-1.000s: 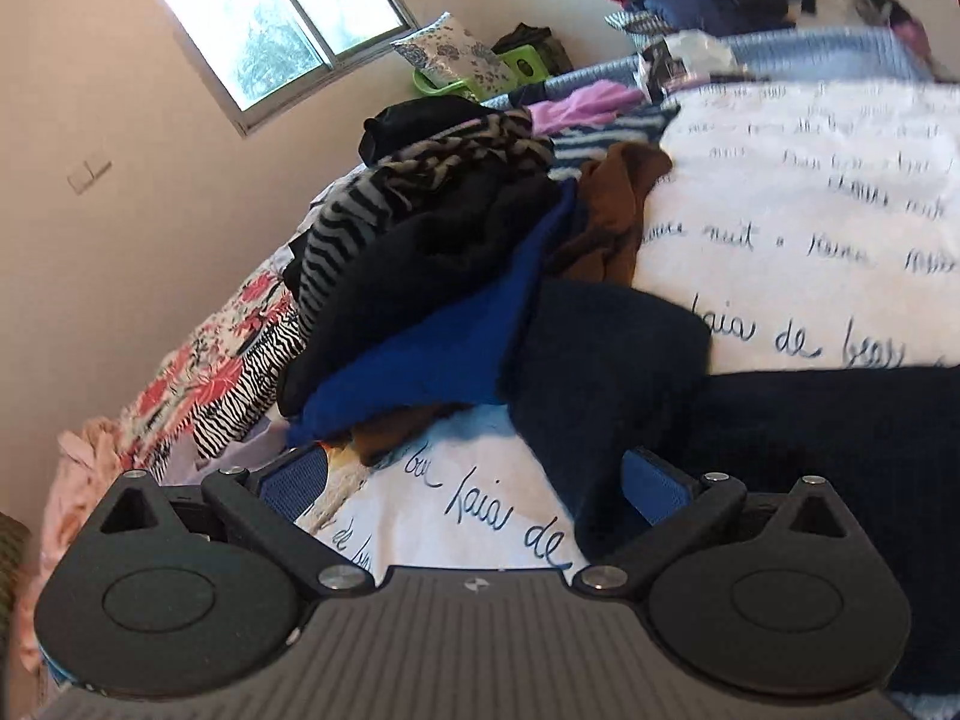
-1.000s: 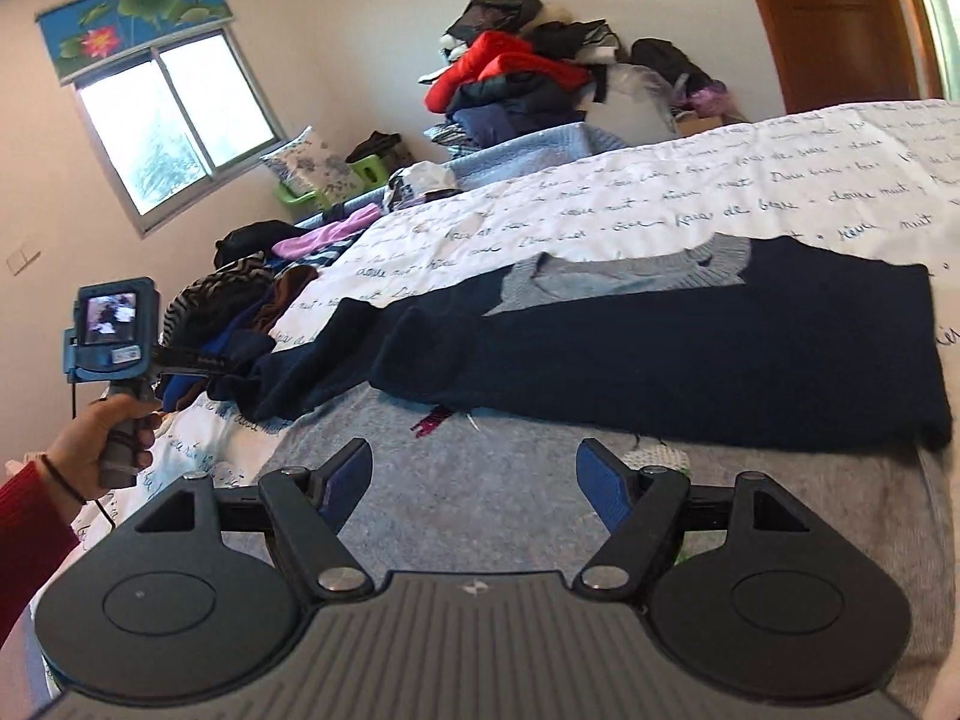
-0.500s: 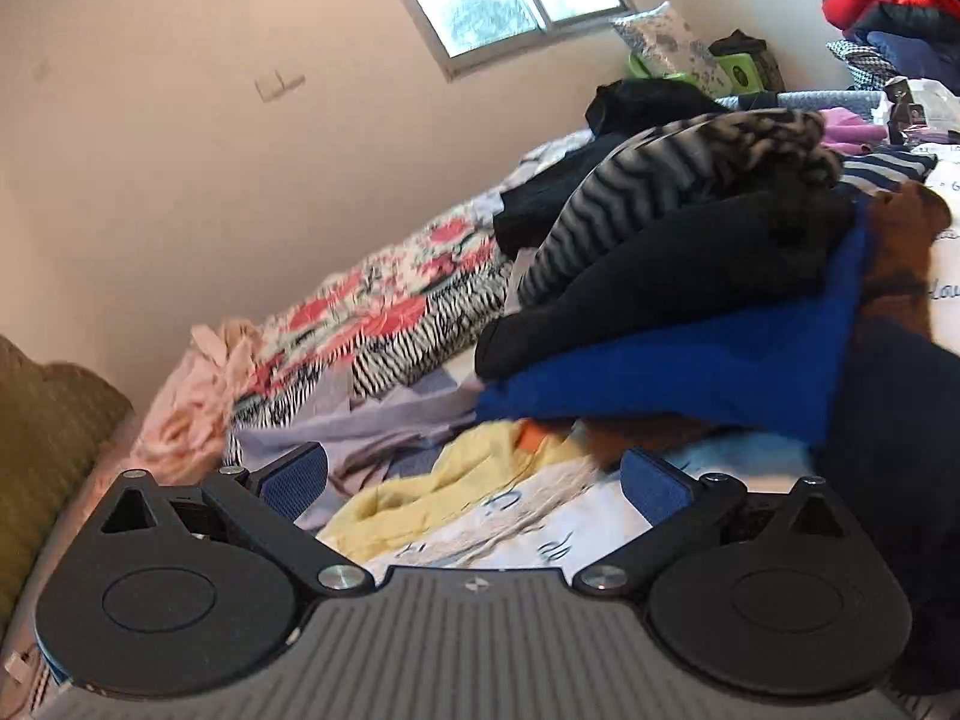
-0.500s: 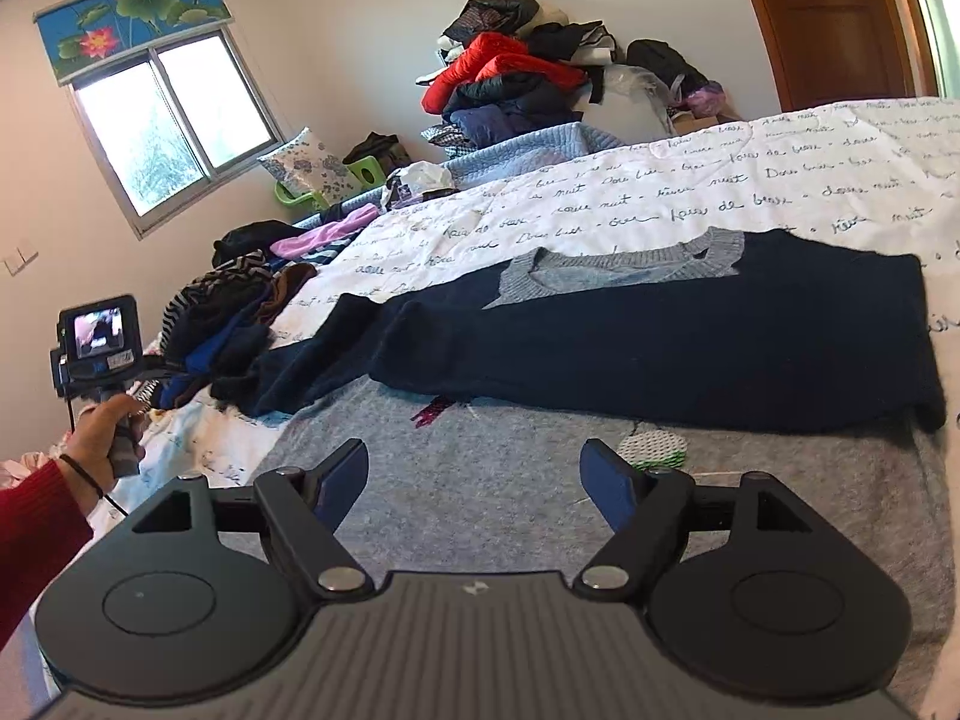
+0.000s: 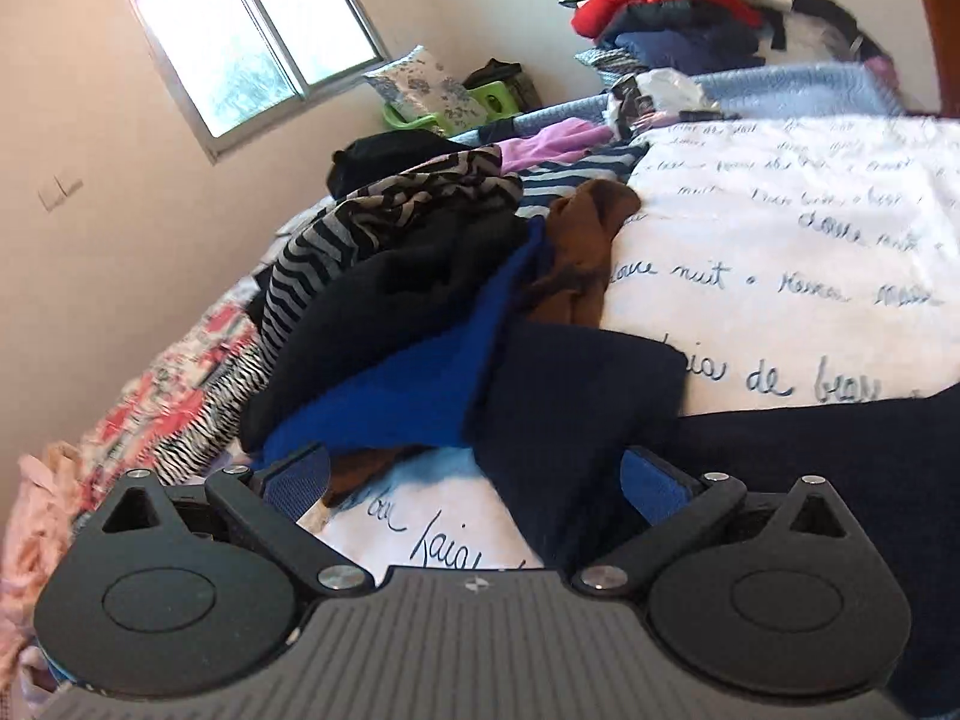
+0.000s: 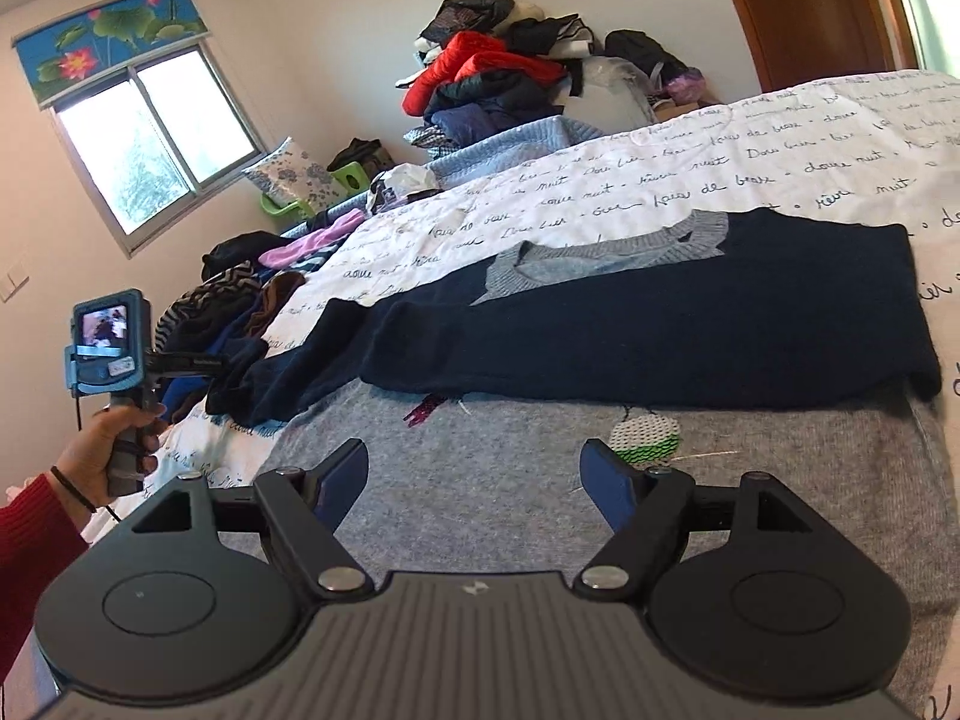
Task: Fold small clothes
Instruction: 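Move the left tool to the other navy sleeve cuff and close on it, then lift the second navy sleeve with the left tool and carry it toward the sweater body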
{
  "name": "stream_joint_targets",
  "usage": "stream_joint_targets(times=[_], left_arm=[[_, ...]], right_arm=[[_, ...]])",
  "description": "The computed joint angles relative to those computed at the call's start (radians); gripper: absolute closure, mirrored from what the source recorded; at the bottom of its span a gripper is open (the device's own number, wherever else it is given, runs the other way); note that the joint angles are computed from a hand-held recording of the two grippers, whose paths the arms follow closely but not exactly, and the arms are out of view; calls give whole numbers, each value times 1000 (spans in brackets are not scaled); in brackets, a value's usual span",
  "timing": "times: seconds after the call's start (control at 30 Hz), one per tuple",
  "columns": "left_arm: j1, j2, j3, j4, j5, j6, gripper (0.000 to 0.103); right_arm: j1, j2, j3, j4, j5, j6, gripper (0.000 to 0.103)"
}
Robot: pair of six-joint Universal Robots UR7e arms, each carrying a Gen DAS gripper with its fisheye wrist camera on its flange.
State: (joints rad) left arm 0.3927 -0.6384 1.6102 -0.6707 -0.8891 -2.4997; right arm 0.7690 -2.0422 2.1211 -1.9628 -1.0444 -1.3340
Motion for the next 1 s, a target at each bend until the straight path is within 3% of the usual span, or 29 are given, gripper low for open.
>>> stream_joint_targets(times=[0.27,0.33,0.37,0.4,0.47,0.57,0.7,1.0], left_arm=[[136,187,-215,345,-56,-83,3],[151,194,-235,356,-50,-67,22],[155,179,-229,328,-46,-61,42],[152,144,-203,275,-45,-66,56],[144,100,-164,200,-35,-99,68],[128,87,-141,193,-10,-109,91],[84,27,-59,152,1,-192,97],[-89,-331,349,-203,-58,-545,99]], right_arm=[[7,8,12,-36,-30,4,25],[11,14,15,-42,-41,11,25],[13,15,17,-44,-45,11,25],[14,14,21,-48,-47,9,25],[15,9,28,-56,-51,1,25],[17,3,34,-64,-51,-14,25],[20,8,35,-68,-58,-5,25],[8,3,36,-50,-56,-15,25]])
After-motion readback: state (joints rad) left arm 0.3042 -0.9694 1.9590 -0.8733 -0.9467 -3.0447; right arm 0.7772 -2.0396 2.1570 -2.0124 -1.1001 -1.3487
